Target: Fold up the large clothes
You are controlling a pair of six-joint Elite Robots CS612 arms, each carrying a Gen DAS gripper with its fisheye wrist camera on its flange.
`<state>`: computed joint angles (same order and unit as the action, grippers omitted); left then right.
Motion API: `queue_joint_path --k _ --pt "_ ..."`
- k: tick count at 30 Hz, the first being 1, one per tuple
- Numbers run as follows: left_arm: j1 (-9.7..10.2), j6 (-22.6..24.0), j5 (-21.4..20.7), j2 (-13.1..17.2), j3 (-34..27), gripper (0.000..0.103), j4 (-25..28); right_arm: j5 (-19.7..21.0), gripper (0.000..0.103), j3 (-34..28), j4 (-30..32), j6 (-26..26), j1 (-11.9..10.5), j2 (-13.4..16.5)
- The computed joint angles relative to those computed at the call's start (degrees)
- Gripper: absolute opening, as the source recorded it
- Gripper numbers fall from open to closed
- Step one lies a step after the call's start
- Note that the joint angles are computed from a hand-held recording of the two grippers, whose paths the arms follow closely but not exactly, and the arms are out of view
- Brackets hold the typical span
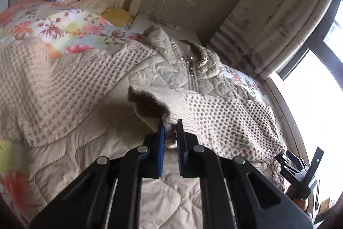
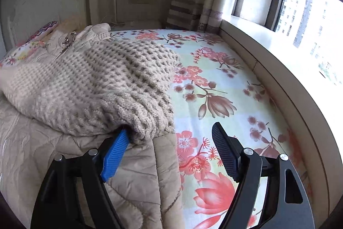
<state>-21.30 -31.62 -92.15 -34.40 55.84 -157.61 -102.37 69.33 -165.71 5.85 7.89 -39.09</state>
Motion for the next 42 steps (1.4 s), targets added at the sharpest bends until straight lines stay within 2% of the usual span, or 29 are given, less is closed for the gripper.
queue_joint_path --k 4,7,8,9,12,14,16,17,19,21,23,25,26,28,31,33,36,38,40,42 --pt "1.19 -3.94 -2.89 1.62 -0.71 0.01 3.89 3.36 0.078 2.48 -3.9 5.16 -1.27 -1.03" --pt "1.02 -1.92 -1.81 2.02 0.21 0.011 1.07 10.14 0.078 4.98 -7.56 12.09 -3.22 -1.85" --pt "0.73 -0.98 -0.6 1.91 0.39 0.011 0.93 10.59 0.078 4.99 -7.02 12.62 -3.25 -1.93" --pt "0.46 -0.34 0.76 1.87 0.46 0.013 0.9 9.94 0.078 4.85 -6.51 11.63 -2.99 -1.95" --pt "-0.42 1.05 5.34 1.75 1.3 0.02 -0.62 3.47 0.078 4.63 -9.0 8.8 -1.43 -1.93" --pt "-0.53 0.69 5.84 1.56 1.68 0.025 -0.95 0.8 0.078 5.93 -13.3 12.91 -1.32 -2.53" --pt "-0.36 0.43 5.24 1.5 1.99 0.028 -1.6 3.04 0.078 6.93 -17.47 15.31 -1.76 -3.17" --pt "-0.31 0.38 4.8 1.55 2.02 0.032 -1.99 4.85 0.078 6.72 -18.07 13.96 -1.79 -3.28" --pt "-0.4 0.99 4.38 1.79 1.57 0.039 -2.06 7.12 0.064 5.13 -16.01 7.35 -1.05 -3.02" --pt "-0.52 2.56 3.6 2.01 1.12 0.053 -2.12 8.78 0.039 3.09 -13.06 1.66 -0.07 -2.12" --pt "-0.8 4.43 3.77 1.98 0.94 0.078 -1.68 9.02 0.027 1.06 -8.34 -0.78 0.61 -0.92" --pt "-1.14 5.26 5.43 1.89 0.72 0.091 -0.21 8.57 0.024 -1.54 0.21 -2.62 0.85 0.73" --pt "-1.2 5.39 5.8 1.87 0.66 0.094 0.23 7.9 0.022 -2.35 2.87 -3.5 0.97 1.2" --pt "-1.13 5.36 5.41 1.97 0.55 0.096 0.1 7.77 0.021 -1.93 3.97 -2.76 0.98 0.32" --pt "-1.04 5.23 4.97 1.99 0.6 0.099 -0.1 7.27 0.021 -2.45 2.34 -4.11 1.07 -0.68" --pt "-1.09 5.46 5.16 2.01 0.49 0.1 0.21 6.39 0.021 -5.13 2.24 -5.02 1.18 -0.08" --pt "-1.01 5.26 4.79 1.96 0.71 0.1 -0.27 6.98 0.021 -13.23 5.12 -5.99 0.9 3.63" --pt "-0.85 4.78 4.18 1.96 0.91 0.1 -1.0 8.71 0.021 -20.98 12.71 -4.96 0.34 7.69" --pt "-0.72 4.26 3.72 1.9 1.23 0.1 -1.75 9.87 0.021 -28.89 23.42 -2.77 -0.28 12.09" --pt "-0.61 3.78 3.25 1.86 1.47 0.1 -2.41 11.24 0.021 -31.82 26.5 -1.51 -0.76 14.11"
